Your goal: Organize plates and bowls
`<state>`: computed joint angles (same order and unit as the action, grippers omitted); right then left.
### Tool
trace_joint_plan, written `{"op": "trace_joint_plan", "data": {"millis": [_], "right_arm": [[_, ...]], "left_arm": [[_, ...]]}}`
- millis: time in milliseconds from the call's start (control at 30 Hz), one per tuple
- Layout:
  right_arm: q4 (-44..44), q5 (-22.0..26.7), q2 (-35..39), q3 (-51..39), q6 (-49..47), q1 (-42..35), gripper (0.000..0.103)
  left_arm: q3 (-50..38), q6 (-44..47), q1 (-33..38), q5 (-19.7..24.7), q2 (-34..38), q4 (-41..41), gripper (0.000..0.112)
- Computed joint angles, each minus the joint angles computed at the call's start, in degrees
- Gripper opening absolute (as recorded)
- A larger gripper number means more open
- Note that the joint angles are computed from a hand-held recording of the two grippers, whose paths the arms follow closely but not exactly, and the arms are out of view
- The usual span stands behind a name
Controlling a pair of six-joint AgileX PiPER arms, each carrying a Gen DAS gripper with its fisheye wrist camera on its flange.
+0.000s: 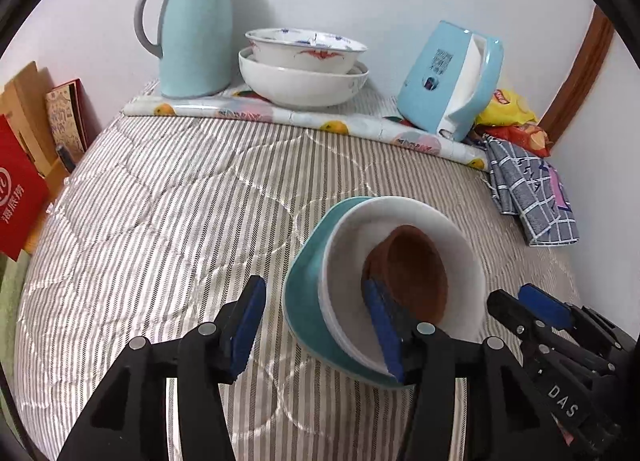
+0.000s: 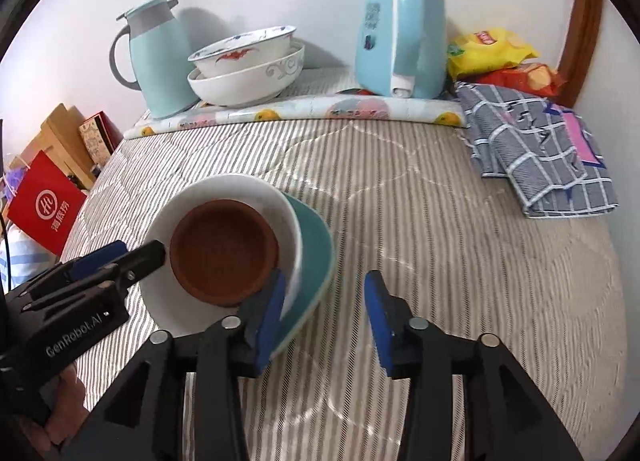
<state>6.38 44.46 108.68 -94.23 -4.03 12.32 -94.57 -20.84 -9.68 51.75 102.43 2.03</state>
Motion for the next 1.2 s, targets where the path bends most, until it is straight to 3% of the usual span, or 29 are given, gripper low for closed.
{"op": "trace_joint_plan", "data": {"millis": [267,533,600,667,867,1000,1200], "right_arm": [[-5.08,-1.31,-8.83,7.94,2.61,-1.67,0.049],[-1.0,-3.32,-18.63,17.26,-0.54,-6.76,0.05],[2.63,-3.59,-21.24,19.7,-3.51,-8.83,0.055],[4.92,-4.73,-23.93,22.55,-5.56,-10.4,0.068],[8.7,-6.63,-31.2,29.47,-10.54,-14.2,0.085],[10.06,-6.95,-34.31,32.0,-12.48,-16.41,0.086],[11.5,-6.14,-38.61,34.62,-15.39,-19.47,0.096]], "left_arm": [[5.27,-6.71,-4.93,-1.6,-7.35,7.22,0.06],[7.86,-13.4,-11.46,0.62,-13.07,13.49,0.066],[9.11,-16.81,-13.84,0.95,-14.94,16.74,0.072],[10.56,-20.45,-16.48,1.09,-16.75,20.7,0.081],[11.68,-28.4,-24.54,6.48,-18.6,30.71,0.086],[12.21,-31.45,-28.51,8.7,-19.28,33.65,0.086],[13.39,-35.02,-31.74,10.62,-21.19,35.81,0.088]]}}
